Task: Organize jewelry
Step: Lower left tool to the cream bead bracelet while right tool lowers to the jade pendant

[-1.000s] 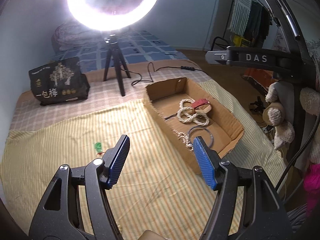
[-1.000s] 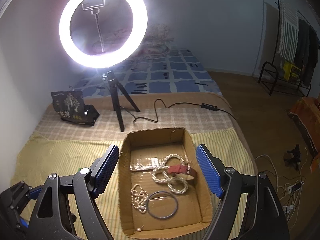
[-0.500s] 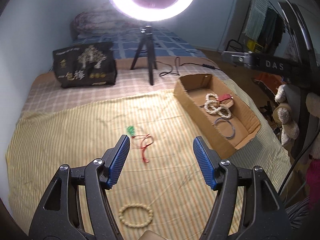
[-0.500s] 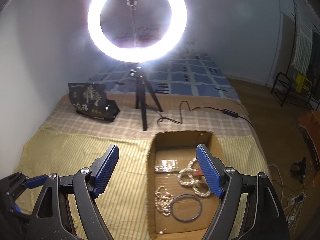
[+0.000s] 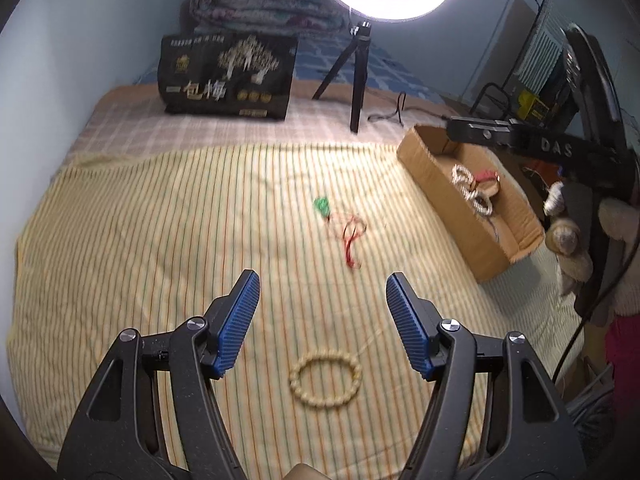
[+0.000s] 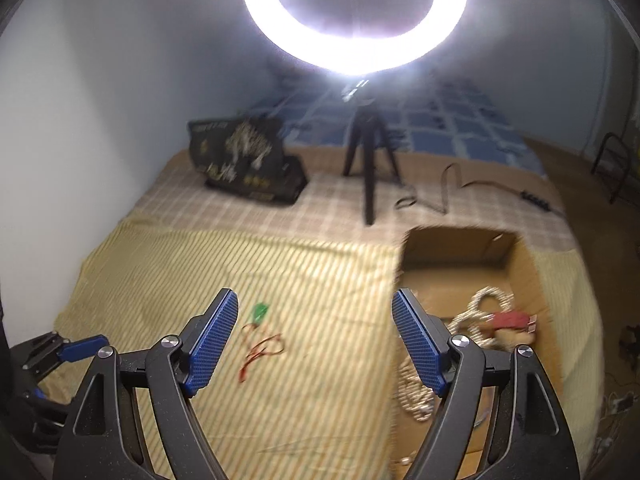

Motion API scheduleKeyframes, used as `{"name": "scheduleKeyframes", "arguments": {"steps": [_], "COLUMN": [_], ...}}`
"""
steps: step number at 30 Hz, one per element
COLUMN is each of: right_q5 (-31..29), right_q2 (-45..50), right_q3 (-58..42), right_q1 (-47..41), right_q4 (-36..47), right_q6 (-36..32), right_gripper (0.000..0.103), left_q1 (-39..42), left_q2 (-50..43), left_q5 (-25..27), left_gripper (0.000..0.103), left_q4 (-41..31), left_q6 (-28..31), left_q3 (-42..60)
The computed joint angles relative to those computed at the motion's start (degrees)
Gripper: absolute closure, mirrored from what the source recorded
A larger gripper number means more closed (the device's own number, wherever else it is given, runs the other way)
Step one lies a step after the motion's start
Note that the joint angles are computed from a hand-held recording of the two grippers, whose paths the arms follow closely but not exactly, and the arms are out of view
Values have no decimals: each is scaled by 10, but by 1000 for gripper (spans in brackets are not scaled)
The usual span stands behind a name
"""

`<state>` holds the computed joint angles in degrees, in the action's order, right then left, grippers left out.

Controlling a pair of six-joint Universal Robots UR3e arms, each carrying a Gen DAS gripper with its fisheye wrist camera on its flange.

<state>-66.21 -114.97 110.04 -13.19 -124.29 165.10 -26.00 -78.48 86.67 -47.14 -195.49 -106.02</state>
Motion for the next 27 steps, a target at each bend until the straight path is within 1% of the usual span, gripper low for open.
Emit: {"name": "scheduleKeyframes", "arguments": {"steps": [7,8,9,10,12,15,19,23,25,27], "right_q5": [-34,-34,-35,-37,-38,-31,-28,-34,-44,-57], "right_q2": [48,58,63,72,88,111,144,187,205,222], "right_q3": [5,7,7,6,2,-4,-15,-42,-52,-62], "right_q1": [65,70,73,77,85,90,101,121,133,147], "right_q4": [-20,-22,-21,-21,-19,-17,-26,-23,-26,-32], "right_q6": [23,26,27,28,32,36,28,-9,-33,-57], "right_gripper": [24,24,24,24,24,24,24,41,42,47], "left_q1": [7,7,5,3,0,-2,2,-4,-3,-3], "left_q2": [34,36,35,33,31,29,38,42,43,45], "left_q5": [-18,-20,-21,-25,-27,-32,-35,-27,-28,-29], "left_gripper": [36,38,44,46,47,53,53,53,53,53], "left_q4": [-7,-7,-9,-11,-10,-10,-3,12,24,36], "left_q6": [4,5,6,8,11,17,12,-7,-25,-39], "left_q3": [-68,-74,-78,-81,-87,-93,-112,-135,-152,-167]}}
